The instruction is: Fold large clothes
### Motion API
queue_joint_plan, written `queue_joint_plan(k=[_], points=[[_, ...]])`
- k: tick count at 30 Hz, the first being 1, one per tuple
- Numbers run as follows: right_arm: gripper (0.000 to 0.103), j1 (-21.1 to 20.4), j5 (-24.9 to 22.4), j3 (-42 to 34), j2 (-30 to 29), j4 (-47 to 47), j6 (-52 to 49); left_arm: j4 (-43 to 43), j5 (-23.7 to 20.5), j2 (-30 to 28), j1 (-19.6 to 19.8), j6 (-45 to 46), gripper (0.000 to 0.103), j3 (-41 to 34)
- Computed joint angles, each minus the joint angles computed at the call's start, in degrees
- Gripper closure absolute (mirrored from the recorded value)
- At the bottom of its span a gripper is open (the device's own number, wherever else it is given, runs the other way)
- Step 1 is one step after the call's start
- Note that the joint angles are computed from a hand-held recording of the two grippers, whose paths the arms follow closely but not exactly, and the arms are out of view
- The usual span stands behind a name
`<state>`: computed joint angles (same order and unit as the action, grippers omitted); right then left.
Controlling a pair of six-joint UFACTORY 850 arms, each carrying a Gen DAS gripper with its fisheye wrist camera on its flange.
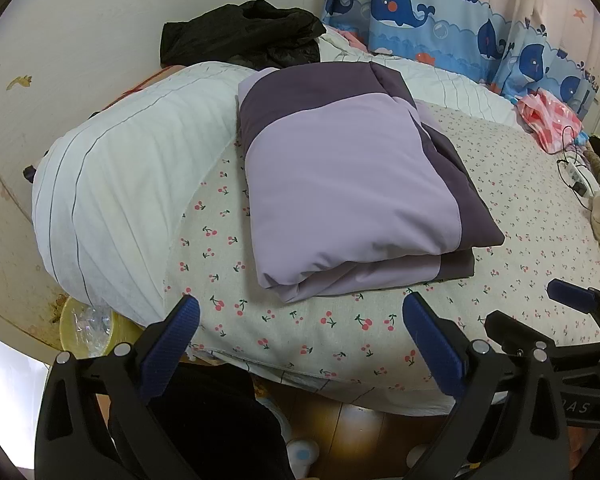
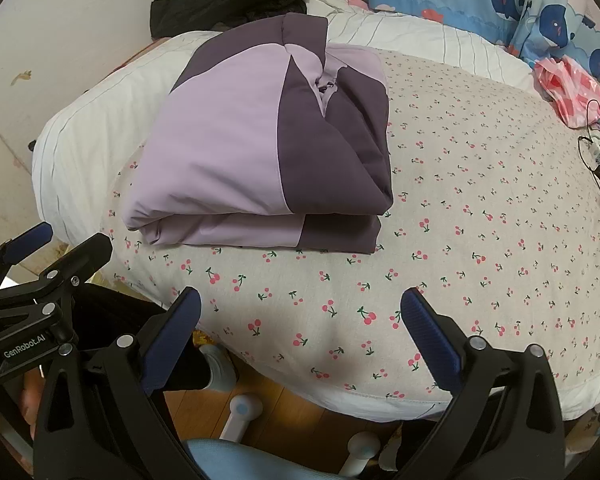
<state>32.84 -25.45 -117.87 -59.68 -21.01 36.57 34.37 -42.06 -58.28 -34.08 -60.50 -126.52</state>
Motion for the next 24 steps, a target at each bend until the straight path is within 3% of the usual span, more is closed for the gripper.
queue_joint_plan(k=[24], points=[[0.006, 0.1, -0.05, 0.03, -0.21, 0.28, -0.15, 0.09, -0.03, -0.09, 0.1, -0.37, 0.006, 0.4]])
